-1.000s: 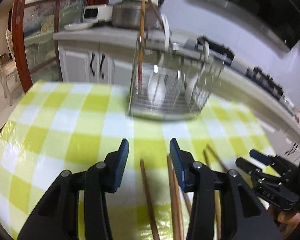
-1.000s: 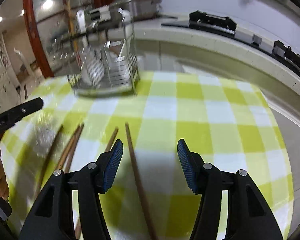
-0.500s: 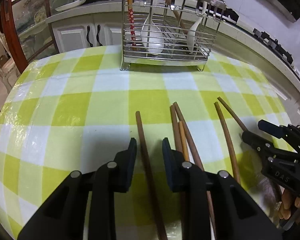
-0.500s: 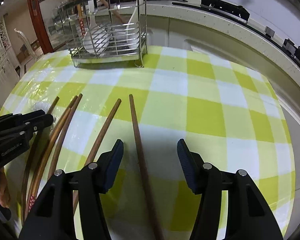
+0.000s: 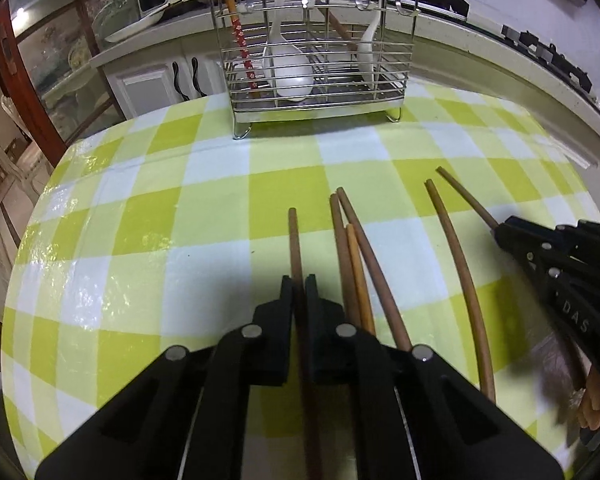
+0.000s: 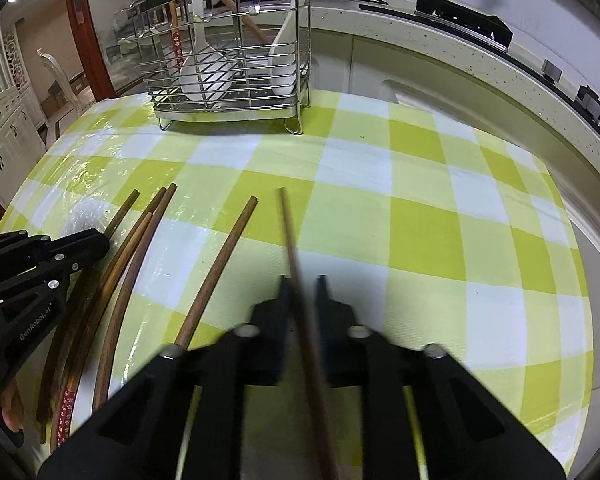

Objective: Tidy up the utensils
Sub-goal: 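Lower both tools to the wooden chopsticks on the tablecloth and close each on one, then lift the held chopsticks upright with both tools and carry them over the wire rack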

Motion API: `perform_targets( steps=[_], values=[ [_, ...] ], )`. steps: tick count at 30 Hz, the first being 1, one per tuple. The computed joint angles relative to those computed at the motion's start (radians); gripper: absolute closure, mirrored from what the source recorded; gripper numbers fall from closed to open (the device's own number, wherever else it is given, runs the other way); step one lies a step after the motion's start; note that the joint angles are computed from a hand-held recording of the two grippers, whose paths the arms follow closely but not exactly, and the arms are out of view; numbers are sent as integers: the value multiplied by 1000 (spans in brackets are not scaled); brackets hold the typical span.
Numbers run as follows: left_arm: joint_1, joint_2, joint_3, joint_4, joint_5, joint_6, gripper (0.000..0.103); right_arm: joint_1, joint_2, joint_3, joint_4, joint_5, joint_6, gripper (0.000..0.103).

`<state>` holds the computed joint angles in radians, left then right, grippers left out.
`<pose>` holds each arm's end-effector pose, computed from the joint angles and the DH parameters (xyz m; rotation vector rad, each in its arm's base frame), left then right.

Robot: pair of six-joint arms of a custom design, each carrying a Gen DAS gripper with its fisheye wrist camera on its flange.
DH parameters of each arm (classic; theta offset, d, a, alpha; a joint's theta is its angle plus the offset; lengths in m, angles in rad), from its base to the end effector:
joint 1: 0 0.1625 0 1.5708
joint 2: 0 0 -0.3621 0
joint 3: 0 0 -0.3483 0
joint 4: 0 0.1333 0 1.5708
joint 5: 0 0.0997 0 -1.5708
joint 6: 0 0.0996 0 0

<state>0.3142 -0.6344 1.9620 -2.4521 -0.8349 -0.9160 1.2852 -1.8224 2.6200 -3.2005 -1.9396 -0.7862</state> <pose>-0.3505 -0.3244 -0.0706 0.6038 2.2922 -0.5560 0.0120 -0.3047 0.2751 0.3915 -2.3074 0.6640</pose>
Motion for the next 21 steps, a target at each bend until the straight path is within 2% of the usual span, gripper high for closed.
perform_targets(
  steps=[7,21],
  values=[
    [-1,-35,60,-165,-16,33,97,-29,-54,7,34,61,7,97],
    [-89,-134,154,-347,120,46,97,64,-247,-7,133,102,76,97]
  ],
)
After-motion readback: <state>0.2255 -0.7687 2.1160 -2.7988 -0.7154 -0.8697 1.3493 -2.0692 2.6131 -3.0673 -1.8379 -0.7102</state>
